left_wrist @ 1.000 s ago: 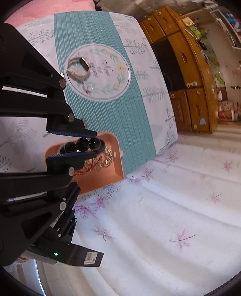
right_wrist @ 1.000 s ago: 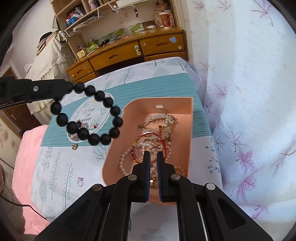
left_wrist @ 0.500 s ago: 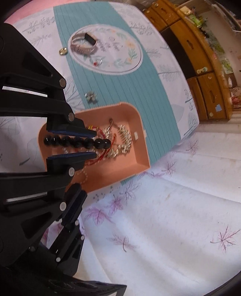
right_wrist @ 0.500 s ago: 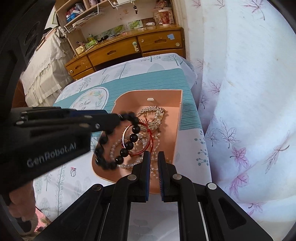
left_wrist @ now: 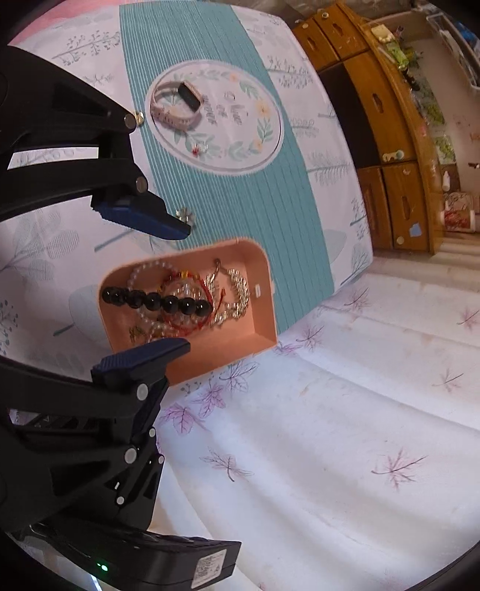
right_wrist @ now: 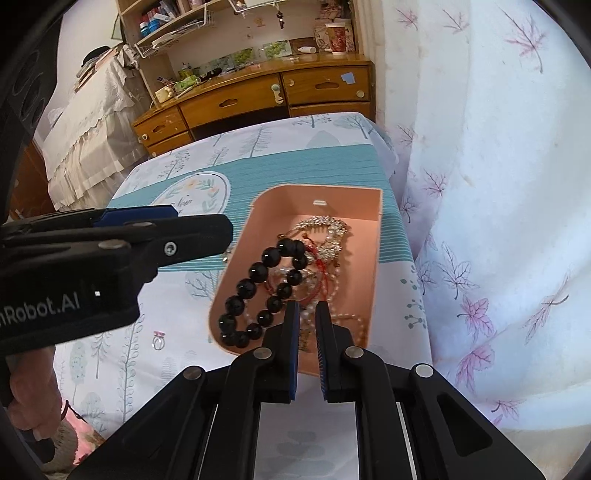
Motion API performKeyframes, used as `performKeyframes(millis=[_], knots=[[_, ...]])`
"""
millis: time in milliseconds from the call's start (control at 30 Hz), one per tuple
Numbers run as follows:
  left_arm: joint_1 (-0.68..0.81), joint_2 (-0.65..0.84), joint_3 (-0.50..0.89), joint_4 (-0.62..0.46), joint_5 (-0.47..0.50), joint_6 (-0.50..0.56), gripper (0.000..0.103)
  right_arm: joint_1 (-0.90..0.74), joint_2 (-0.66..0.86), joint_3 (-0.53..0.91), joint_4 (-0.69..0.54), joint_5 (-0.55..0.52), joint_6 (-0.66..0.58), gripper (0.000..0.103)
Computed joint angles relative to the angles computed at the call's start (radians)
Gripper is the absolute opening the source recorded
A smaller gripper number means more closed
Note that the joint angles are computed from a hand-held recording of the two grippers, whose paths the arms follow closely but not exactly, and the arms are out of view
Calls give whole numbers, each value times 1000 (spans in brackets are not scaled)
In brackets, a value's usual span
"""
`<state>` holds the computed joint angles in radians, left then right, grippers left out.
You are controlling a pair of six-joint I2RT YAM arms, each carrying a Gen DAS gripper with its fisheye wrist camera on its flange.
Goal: Organize jewelry
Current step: 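Grasp blue flower brooch with right tool while left tool grasps pink smartwatch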
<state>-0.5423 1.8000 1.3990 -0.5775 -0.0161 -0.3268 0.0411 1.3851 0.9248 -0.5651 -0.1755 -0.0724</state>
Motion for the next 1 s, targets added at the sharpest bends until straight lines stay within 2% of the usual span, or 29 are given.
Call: performKeyframes(millis=[167,267,400,600,733,833,933,1000], knots=[[43,-111,-111,42,-2,19,52,84,-25,15,-25,47,36,11],[78,-154,-156,53,8,19,52,139,-24,38,-32,68,65,20],[158,-227,-243,79,7,47,52,209,0,83,-35,89,104,24],[328,-293,-359,124,17,134,52,296,137,227,-66,74,158,25],[461,-252,-373,111,79,243,53,331,270,367,-108,44,167,25],[551,-171,-330,61,124,301,53,340,387,488,-156,12,158,25],[621,-59,-240,-14,184,369,53,357,551,670,-261,19,133,25],[638,-14,-203,-37,186,393,53,370,691,842,-382,57,105,25]])
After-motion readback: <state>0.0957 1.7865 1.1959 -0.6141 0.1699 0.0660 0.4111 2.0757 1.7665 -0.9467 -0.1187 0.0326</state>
